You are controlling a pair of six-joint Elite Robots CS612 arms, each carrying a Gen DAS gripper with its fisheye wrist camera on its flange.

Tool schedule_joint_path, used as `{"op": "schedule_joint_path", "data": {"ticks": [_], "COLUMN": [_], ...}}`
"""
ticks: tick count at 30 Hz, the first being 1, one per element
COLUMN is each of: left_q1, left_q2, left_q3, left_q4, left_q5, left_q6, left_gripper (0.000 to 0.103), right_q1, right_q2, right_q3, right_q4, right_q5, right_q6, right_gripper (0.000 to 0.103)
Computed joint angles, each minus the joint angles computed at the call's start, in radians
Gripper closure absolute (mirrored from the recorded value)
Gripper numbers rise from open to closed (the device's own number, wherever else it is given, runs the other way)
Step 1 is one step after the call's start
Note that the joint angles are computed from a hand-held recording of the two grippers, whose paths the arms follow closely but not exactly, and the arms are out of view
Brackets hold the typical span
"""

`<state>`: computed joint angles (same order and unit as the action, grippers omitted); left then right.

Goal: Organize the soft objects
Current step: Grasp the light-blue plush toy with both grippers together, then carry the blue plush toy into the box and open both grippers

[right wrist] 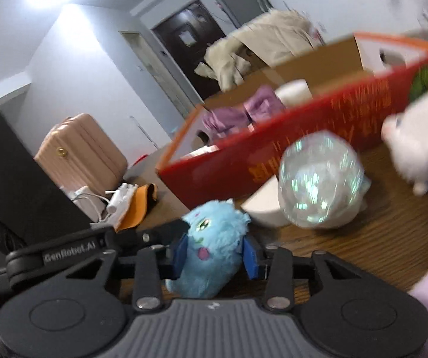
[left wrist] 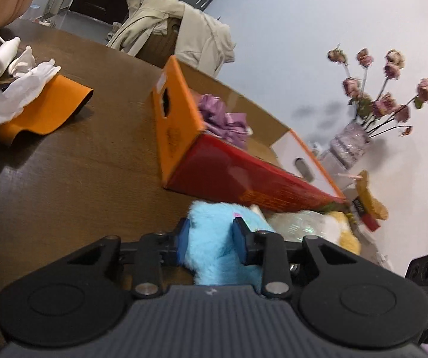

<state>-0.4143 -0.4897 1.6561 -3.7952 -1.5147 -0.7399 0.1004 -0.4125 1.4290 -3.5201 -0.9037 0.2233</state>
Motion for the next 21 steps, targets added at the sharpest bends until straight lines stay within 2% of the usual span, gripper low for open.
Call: {"op": "schedule_joint_path", "data": {"ticks": [3, 6, 9, 11, 16, 18, 21], "left_q1": [-0.049, -0.113, -0.151, -0.165, -0.158, -0.148, -0.117], "left_q2": [-0.029, -0.059, -0.070, -0.070, -0.057, -0.045, -0.017], "left_q3": [0.061, 0.111, 0.105, 0.086, -0.040, -0.108, -0.215], "left_q4": [-0.093, -0.156, -0.152, -0.147, -0.049, 0.012, 0.122], "left_q5": [0.066, 0.125, 0.126, 0.124, 0.092, 0.093, 0.086], "left_q6": [-0.013, 0.002, 0.033, 0.056, 0.116, 0.145, 0.145], "left_gripper": [0.072, 0.072, 0.072, 0.072, 0.072, 0.072, 0.072], "right_q1": [-0.029, -0.074, -0.119, -0.145, -0.182, -0.187, -0.183], "right_q2": [-0.042, -0.083, -0.110, -0.117, -0.110, -0.095, -0.065], "right_q3": [0.078, 0.169, 0.234, 0.244, 0.177, 0.104, -0.033], "right_q4": [-0.073, -0.163, -0.244, -0.278, -0.272, -0.202, -0.018], "right_q5": [0.061, 0.128, 0.150, 0.157, 0.168, 0.186, 0.211], "right_q6": [-0.058, -0.087, -0.071, -0.048, -0.019, -0.038, -0.083], "right_gripper": [0.068, 0.068, 0.068, 0.068, 0.068, 0.068, 0.068]}}
